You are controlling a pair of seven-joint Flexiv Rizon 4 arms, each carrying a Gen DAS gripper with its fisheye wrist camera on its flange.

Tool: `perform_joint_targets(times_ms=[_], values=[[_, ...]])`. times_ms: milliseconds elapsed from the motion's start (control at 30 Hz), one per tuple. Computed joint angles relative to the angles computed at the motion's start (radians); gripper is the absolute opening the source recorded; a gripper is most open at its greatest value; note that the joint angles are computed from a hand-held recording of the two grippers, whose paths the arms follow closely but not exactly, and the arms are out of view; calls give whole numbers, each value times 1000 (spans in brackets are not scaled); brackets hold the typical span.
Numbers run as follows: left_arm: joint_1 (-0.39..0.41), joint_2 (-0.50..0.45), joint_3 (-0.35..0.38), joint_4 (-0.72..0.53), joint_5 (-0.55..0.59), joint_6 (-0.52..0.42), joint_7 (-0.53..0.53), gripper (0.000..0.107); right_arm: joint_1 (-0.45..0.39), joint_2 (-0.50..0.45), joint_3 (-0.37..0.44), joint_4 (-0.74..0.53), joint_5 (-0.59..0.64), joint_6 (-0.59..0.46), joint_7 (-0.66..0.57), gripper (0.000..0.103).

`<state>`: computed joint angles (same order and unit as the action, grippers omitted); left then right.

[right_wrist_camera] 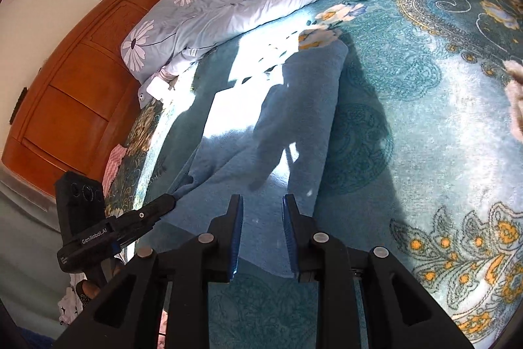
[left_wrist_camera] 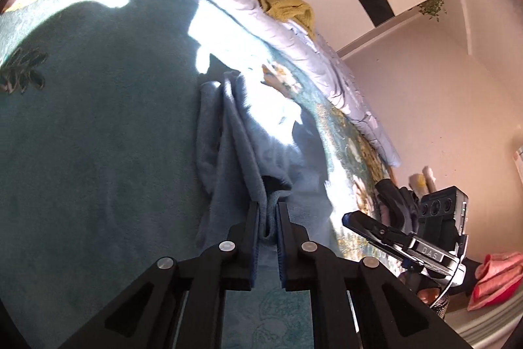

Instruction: Fold clothes

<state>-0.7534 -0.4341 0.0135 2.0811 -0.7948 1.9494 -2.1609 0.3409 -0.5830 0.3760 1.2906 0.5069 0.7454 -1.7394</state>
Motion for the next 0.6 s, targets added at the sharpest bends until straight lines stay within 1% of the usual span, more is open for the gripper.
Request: perform_joint_targets(times_ms=[100,133,167,200,267,300,433,500,567,600], values=[[146,-4,-128,56,118,27,-132,10,-14,2,3,34,19,-7,7,27],[178,-5,-150,68,163,45,-172,10,-20,1,6,41,30,-9,7,31],[181,-4,-147,70,178,44,-181,11,-27,-1,12,44,45,-10,5,35],[161,-1,-122,64,173,23,-170,13,-34,-3,18,47,62,-11,2,41],[136,-7,-89,47,170,-4,-162,14,-48,-8,28,52,95,-14,-4,41],[144,-10,-94,44,183,-4,-174,13,-54,-10,32,55,111,-16,-7,41],[279,-18,-205,83,326,77,-307,13,-65,-32,51,37,172,-29,-23,41],[322,-23,-235,97,388,111,-371,13,-63,-39,53,32,194,-25,-23,42],[338,-21,-241,103,427,125,-411,14,-62,-39,53,35,213,-9,-22,42],[348,-19,-247,105,450,132,-428,14,-63,-39,54,36,221,-4,-20,33]])
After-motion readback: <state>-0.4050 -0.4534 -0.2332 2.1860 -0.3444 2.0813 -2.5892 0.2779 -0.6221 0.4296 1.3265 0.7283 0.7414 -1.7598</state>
